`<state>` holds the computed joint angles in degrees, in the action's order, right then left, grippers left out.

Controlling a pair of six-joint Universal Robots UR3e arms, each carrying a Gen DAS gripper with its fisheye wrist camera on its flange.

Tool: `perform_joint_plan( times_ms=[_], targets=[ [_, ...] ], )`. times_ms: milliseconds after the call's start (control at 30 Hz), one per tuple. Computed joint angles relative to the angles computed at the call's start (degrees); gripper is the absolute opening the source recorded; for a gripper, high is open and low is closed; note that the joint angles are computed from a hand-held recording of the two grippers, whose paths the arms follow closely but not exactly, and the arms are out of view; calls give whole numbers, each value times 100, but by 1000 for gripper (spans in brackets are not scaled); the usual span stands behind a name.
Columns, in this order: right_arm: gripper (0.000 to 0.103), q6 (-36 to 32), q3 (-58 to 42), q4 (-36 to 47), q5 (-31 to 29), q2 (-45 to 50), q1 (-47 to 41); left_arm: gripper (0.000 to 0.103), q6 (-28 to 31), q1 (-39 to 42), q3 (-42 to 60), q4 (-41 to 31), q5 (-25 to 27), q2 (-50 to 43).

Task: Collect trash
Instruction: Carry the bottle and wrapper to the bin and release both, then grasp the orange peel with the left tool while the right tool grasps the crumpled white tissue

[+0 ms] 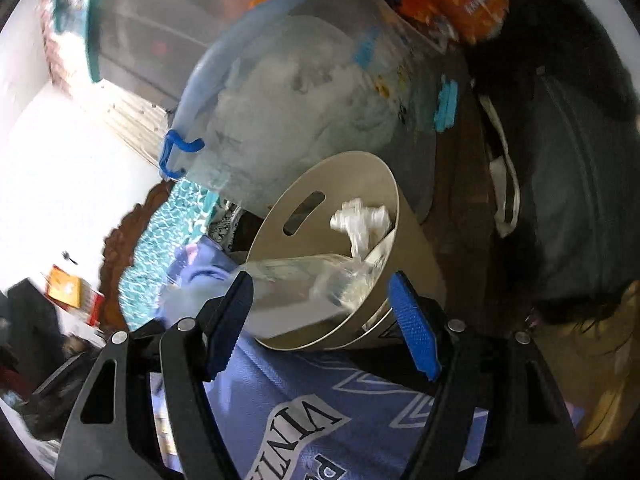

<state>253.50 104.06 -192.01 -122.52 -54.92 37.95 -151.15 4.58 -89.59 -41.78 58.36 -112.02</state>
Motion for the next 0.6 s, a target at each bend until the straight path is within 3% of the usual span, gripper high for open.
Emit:
perform_joint_plan(
  times_ms=[233, 400, 600],
  targets=[
    [72, -206, -384, 754, -330, -42, 116, 89, 1078, 1834, -1492, -697, -897, 1747],
    [72, -19, -418, 1024, -423, -83, 147, 89, 2415, 3802, -2176, -1689, -1470, 2859],
    [72, 158, -819, 2032, -419, -145, 151, 89, 3256, 5336, -2423, -2010, -1132, 2867]
  ],
)
